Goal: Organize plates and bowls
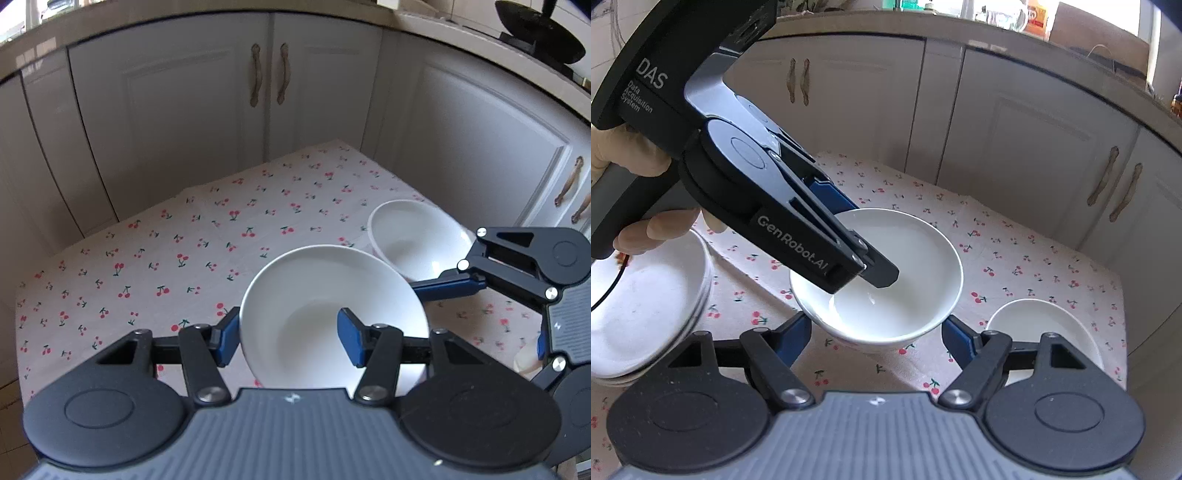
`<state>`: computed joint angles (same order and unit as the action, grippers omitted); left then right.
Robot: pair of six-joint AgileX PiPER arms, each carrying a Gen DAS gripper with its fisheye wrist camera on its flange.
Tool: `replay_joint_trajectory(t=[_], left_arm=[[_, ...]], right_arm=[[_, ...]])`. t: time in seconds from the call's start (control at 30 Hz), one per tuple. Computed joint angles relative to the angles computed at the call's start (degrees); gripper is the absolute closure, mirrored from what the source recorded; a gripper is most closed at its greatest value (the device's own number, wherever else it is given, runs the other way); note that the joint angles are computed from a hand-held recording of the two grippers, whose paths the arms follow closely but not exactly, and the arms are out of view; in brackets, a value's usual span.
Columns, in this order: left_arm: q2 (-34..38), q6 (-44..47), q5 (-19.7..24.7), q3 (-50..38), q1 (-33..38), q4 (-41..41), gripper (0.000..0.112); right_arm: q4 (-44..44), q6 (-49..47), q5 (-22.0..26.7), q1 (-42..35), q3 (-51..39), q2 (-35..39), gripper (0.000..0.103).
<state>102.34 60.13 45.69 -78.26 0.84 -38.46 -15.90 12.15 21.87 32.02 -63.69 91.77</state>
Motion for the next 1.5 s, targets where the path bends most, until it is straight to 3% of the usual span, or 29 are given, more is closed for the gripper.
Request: replay_joint_trajectory(t=[0.23,0.73,1.1,1.5], left_arm=[[-8.5,-2.1,-0.4,6.6,-0.7,1.4,0.058],[-24.6,-1.8,2.8,18.6,-0.6,0.7,0.058],[-32.7,-2.6,4.5,25.1,-0.5,1.3,0.057],[-36.5,1.1,7.0,31.0,1.2,-2.0,0.057]], right_arm=[[-0.8,3.3,4.5,3.2,2.2,-7.1,0.022],[-14.7,22.8,14.2,15.7,9.0,-19.2,0.022],[-23.5,36.5,22.6,27.2,11.9,-23.9,0.022],[-26.1,47.7,26.9,35.0,16.2,-26.8,0.022]])
